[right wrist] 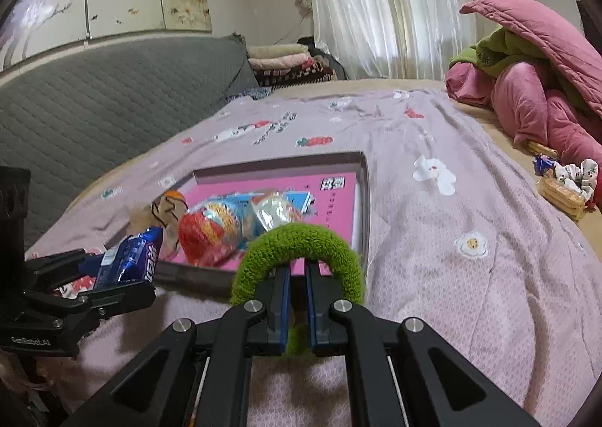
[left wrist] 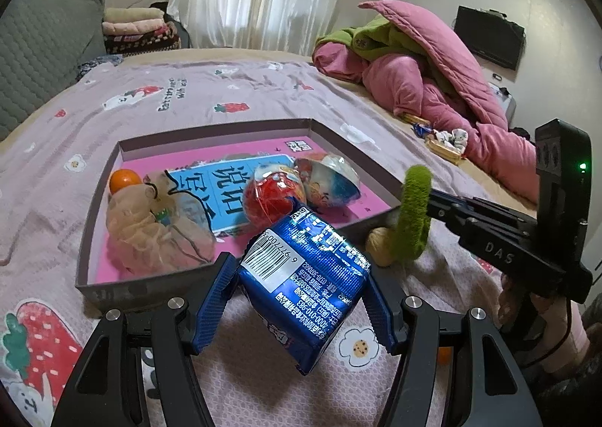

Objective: Organize objects

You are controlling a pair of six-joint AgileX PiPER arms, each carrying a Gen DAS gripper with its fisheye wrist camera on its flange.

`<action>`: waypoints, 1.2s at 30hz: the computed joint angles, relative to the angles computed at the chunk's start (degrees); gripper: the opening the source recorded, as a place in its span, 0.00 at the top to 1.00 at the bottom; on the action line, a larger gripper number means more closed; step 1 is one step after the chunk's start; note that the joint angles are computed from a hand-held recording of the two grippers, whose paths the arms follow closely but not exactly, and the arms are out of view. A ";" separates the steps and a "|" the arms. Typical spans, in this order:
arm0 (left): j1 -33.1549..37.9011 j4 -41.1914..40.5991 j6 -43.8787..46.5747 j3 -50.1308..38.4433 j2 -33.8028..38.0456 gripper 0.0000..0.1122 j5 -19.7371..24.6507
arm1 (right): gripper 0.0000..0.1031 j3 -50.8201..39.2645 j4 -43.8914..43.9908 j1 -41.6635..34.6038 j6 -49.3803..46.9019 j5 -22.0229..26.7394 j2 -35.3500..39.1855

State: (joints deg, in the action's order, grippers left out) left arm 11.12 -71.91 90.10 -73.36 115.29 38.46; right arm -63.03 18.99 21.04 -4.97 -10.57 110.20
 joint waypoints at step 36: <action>0.41 7.98 -15.25 -14.63 3.71 0.41 -2.98 | 0.93 -10.79 16.66 -1.29 -22.01 3.85 1.28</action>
State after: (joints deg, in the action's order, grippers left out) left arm 11.53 -63.93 74.85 -87.99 118.99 35.49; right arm -73.82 35.64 19.75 -26.98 -6.73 111.48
